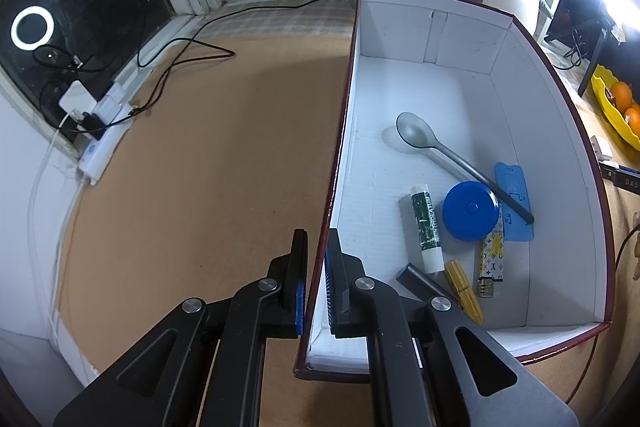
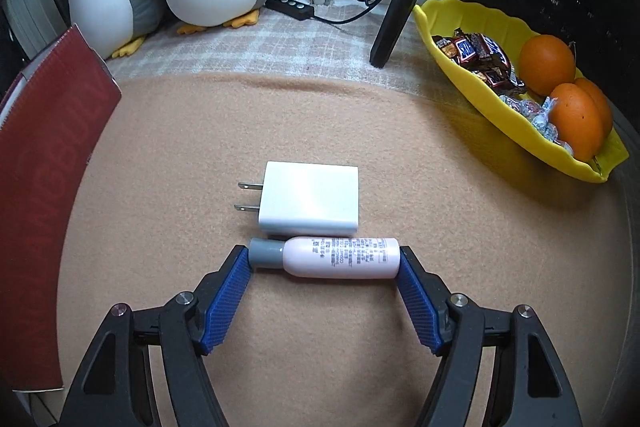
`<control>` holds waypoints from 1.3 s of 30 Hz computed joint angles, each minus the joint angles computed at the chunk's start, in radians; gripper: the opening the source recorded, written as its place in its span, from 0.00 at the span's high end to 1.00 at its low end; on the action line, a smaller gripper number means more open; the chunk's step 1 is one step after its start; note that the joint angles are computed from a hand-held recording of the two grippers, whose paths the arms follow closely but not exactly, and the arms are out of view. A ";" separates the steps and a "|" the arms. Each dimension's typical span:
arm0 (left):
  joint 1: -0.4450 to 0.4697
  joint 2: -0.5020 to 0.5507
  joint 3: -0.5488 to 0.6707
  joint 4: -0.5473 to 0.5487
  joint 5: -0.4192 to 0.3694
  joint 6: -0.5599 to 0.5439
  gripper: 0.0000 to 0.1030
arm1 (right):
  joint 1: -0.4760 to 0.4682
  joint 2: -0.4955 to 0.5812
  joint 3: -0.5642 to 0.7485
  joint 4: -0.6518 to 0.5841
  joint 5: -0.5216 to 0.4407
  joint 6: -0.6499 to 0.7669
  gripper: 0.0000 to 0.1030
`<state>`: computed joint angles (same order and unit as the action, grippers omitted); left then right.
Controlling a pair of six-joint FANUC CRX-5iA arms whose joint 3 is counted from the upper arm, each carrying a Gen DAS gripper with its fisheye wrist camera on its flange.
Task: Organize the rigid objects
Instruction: 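Move the right tool back and grasp the white lotion bottle, then carry the white lotion bottle into the box and open the right tool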
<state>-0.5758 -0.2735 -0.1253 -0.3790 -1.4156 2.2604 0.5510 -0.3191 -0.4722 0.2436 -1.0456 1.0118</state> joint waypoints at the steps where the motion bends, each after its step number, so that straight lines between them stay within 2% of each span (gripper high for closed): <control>1: 0.000 0.000 0.000 0.000 0.000 0.000 0.93 | 0.001 0.001 0.002 -0.001 -0.004 -0.002 0.33; 12: 0.046 -0.021 -0.032 0.049 0.037 -0.026 0.93 | -0.018 0.001 0.017 -0.052 -0.003 0.011 0.33; 24: 0.060 -0.020 -0.041 0.062 0.052 -0.039 0.93 | 0.001 -0.066 -0.015 -0.058 -0.005 -0.009 0.34; 32: 0.064 -0.023 -0.049 0.065 0.064 -0.046 0.93 | 0.037 -0.122 -0.028 -0.035 -0.018 -0.046 0.34; 39: 0.070 -0.030 -0.059 0.071 0.080 -0.058 0.94 | 0.112 -0.183 -0.031 0.002 -0.046 -0.121 0.34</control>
<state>-0.5060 -0.3037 -0.1842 -0.3078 -1.3357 2.2021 0.6627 -0.5017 -0.5031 0.2459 -1.0919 0.8905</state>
